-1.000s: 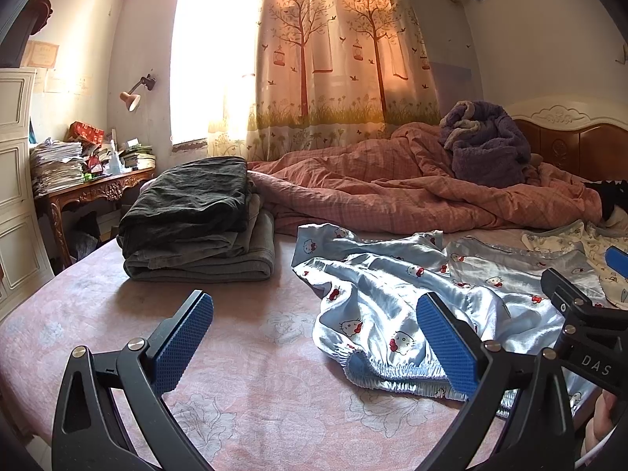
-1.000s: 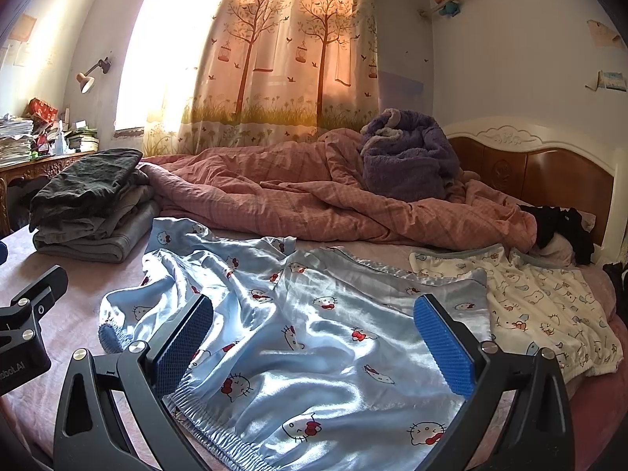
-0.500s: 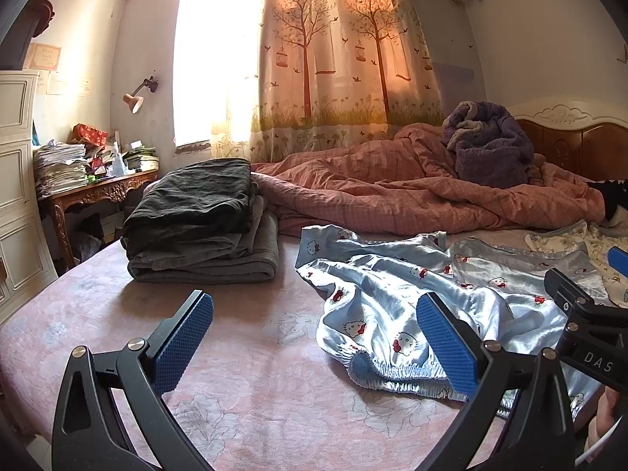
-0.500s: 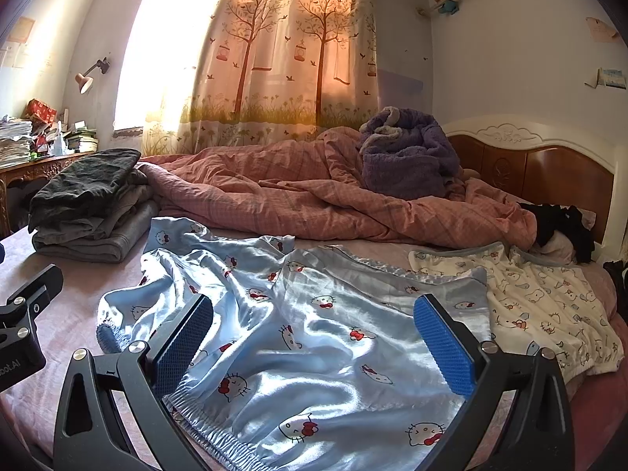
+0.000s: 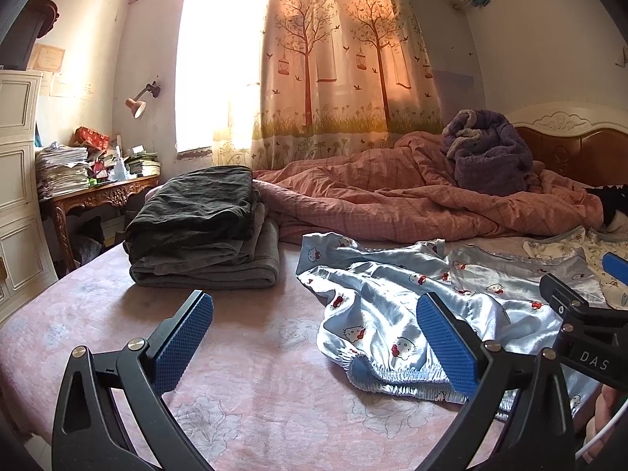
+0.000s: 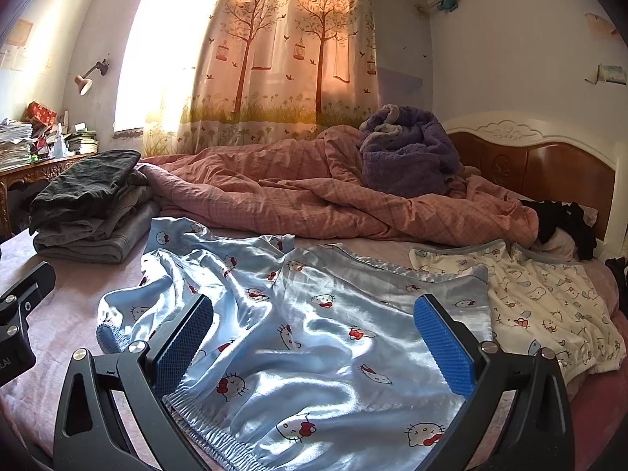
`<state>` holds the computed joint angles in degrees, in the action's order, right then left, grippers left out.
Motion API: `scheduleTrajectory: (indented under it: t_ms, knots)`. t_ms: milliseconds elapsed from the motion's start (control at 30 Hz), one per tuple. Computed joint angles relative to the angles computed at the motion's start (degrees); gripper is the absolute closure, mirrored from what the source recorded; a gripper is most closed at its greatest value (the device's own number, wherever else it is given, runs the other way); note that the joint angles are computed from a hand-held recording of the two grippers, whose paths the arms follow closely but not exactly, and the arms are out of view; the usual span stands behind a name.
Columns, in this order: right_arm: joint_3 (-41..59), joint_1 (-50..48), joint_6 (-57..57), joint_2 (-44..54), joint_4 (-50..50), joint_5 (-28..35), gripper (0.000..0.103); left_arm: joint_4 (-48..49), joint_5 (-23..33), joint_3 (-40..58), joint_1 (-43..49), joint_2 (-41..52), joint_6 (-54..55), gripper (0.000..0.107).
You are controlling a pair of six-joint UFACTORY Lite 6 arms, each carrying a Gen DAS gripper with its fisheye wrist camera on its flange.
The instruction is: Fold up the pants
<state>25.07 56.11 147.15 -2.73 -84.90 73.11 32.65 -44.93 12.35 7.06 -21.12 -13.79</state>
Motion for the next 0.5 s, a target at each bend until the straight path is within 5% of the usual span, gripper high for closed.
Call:
scheduleTrajectory:
  t_ms: [500]
  knots:
    - [0.14, 1.1, 0.93, 0.5, -0.15, -0.01, 0.001, 3.97, -3.38, -2.14, 2.65, -2.3, -1.54, 0.004]
